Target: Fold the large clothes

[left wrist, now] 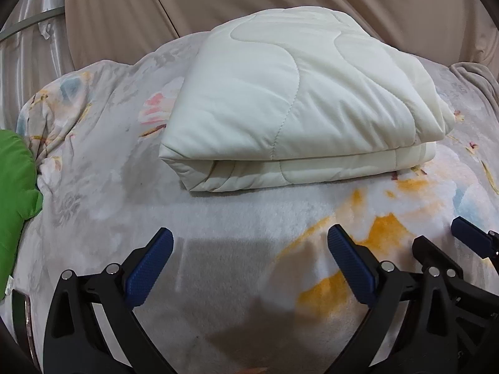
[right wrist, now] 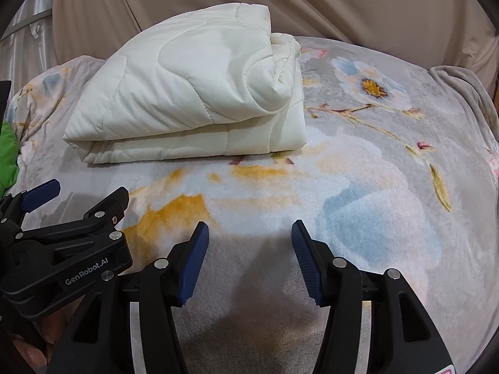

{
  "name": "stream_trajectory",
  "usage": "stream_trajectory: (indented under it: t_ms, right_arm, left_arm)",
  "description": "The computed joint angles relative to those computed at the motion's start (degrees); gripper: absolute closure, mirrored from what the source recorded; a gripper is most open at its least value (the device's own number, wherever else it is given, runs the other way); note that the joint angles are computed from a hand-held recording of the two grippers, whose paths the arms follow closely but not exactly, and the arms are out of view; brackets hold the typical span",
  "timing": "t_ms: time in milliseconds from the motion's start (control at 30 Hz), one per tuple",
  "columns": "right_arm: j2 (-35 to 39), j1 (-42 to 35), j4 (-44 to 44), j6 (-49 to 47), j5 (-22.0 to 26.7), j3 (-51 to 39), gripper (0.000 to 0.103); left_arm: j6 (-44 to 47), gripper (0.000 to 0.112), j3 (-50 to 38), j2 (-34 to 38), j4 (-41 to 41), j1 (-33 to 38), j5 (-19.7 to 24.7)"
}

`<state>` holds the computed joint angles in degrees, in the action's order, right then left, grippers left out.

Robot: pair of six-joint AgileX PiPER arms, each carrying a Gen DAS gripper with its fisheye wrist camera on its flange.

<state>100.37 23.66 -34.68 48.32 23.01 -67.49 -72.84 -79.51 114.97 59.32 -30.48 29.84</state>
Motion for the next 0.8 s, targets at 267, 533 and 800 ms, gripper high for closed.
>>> stream_trajectory:
  t_ms: [267,533,800]
  right_arm:
    - [-0.1,0.3,-0.9,1.0,0.3,0.0,0.049]
    - [-0.2,0.1,-1.0,0.9,0.1,0.2,0.049]
    - [-0.3,0.4,-2.2,2.4,0.4,0.3,0.049]
  left_arm:
    - [0.1,0.015,0.3,-0.2,0.1,0.2,-0.2]
    - [-0.5,0.015,0.5,-0.2,0.6,0.2,-0.3]
    - [0.0,0.018,0.4,-0.3,-0.2,0.4,-0.2]
